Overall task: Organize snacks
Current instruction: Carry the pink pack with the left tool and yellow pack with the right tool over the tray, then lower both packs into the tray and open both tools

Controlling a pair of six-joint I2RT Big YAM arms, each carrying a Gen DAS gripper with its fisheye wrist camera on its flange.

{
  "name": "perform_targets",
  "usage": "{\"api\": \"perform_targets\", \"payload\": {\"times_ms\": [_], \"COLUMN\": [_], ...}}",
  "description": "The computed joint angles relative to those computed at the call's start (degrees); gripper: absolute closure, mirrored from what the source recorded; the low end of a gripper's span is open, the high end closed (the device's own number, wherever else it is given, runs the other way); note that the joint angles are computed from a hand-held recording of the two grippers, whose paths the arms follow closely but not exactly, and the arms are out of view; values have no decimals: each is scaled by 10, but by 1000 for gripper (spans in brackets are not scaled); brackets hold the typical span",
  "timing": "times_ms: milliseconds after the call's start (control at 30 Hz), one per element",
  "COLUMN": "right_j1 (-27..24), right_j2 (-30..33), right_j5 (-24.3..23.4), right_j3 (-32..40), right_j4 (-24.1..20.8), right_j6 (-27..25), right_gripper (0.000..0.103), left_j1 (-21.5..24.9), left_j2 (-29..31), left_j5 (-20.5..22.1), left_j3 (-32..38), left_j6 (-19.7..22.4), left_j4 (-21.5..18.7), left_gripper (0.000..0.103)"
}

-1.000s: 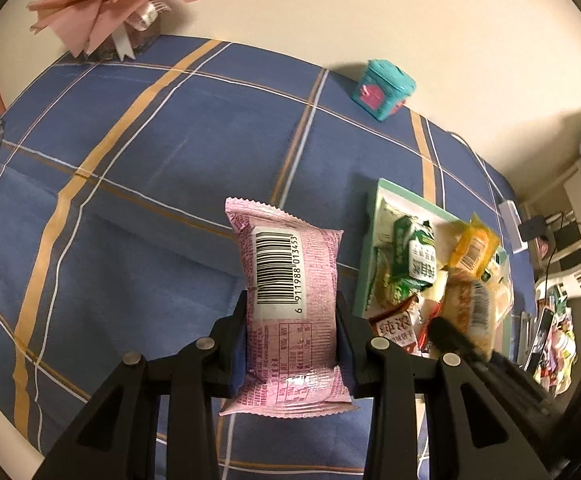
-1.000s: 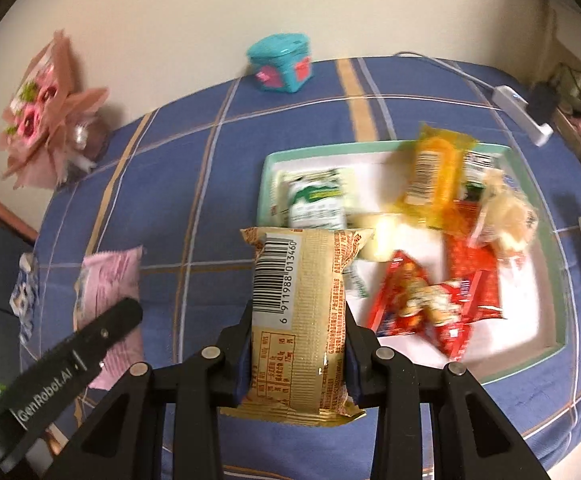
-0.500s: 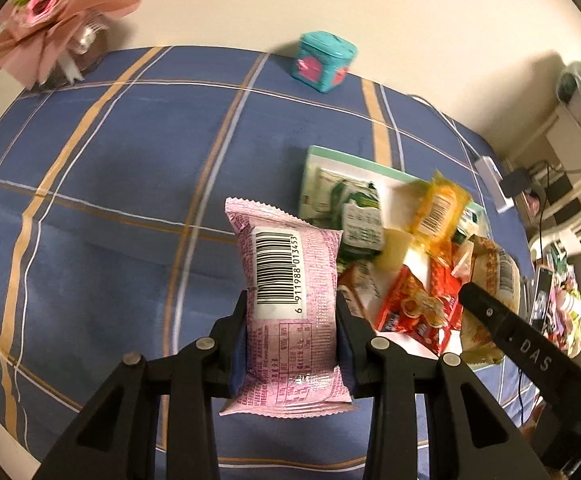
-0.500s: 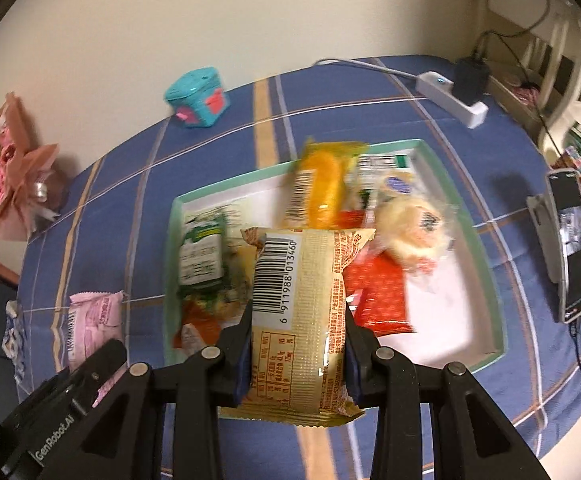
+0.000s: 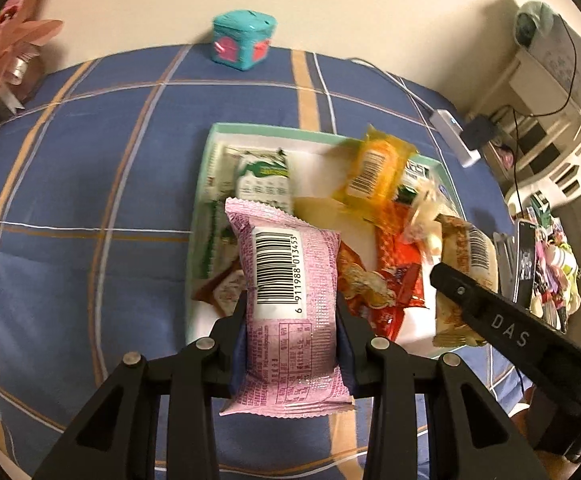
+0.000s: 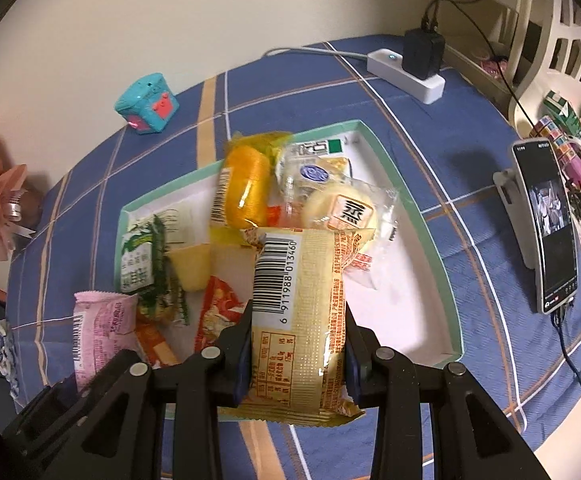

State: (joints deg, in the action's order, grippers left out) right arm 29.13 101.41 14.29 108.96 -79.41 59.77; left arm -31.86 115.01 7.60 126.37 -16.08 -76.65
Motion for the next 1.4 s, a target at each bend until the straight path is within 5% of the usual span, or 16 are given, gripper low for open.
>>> {"api": "perform_targets", "payload": {"times_ms": [1033, 1233, 1400], "right_j1": [-11, -11, -12], "right_j2": [25, 33, 30], "right_j5": [-41, -38, -42], "right_j3": [-3, 9, 11], "right_j4": [-6, -21, -25], "right_j6": [-26, -32, -37], "right_gripper": [63, 44, 44], "left_j1": [-6, -5, -1], "left_j2": [53, 54, 59], "left_j5": [-3, -3, 0], "left_j3": [34, 40, 56], "left_j6": [7, 2, -7], "left_j4": [-25, -34, -46], "left_gripper": [64, 58, 51]}}
